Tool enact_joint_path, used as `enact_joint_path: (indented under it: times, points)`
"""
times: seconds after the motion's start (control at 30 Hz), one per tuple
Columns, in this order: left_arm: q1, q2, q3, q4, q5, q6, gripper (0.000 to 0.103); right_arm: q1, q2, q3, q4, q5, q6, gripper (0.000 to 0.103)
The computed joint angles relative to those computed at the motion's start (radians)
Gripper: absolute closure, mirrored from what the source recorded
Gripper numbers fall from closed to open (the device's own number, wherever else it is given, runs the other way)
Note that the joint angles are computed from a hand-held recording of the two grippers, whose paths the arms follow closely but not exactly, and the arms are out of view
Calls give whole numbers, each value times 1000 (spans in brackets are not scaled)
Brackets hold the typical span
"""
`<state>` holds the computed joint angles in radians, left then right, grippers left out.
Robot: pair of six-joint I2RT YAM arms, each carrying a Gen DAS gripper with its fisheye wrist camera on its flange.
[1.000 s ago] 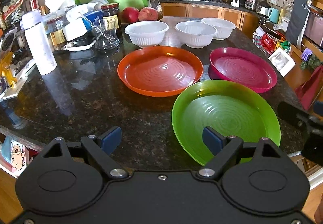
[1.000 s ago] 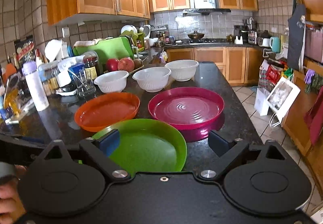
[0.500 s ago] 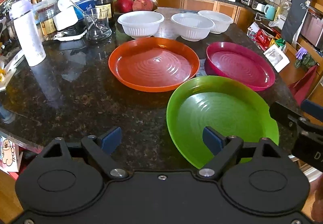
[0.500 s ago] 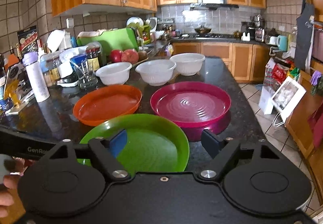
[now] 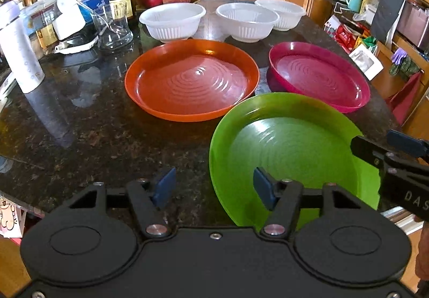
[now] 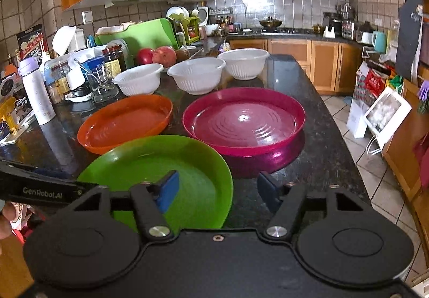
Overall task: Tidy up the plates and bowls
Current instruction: 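Close the left tool on the green plate rim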
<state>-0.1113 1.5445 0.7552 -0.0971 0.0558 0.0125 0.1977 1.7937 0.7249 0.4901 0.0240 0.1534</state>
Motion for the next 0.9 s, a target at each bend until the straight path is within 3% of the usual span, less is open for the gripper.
enact_joint_path:
  times: [0.07, 0.47, 0.53, 0.77, 0.83, 0.9]
  points:
    - [-2, 22, 21, -21, -1, -1, 47, -14, 17, 22, -23, -22, 6, 46]
    - [11, 18, 27, -49, 3, -22, 53, -53, 64, 38, -19, -108, 27, 60]
    - [1, 10, 18, -42, -21, -26, 53, -49, 68, 44, -29, -100, 17, 69]
    - [-42, -2, 3, -24, -35, 3, 73, -60, 68, 41, -42, -139, 14, 84]
    - [-51, 4, 13, -31, -50, -4, 74, -61, 67, 35, -33, -138, 18, 85]
    - [-52, 11, 18, -27, -63, -10, 86, -62, 66, 31, -28, -134, 22, 85]
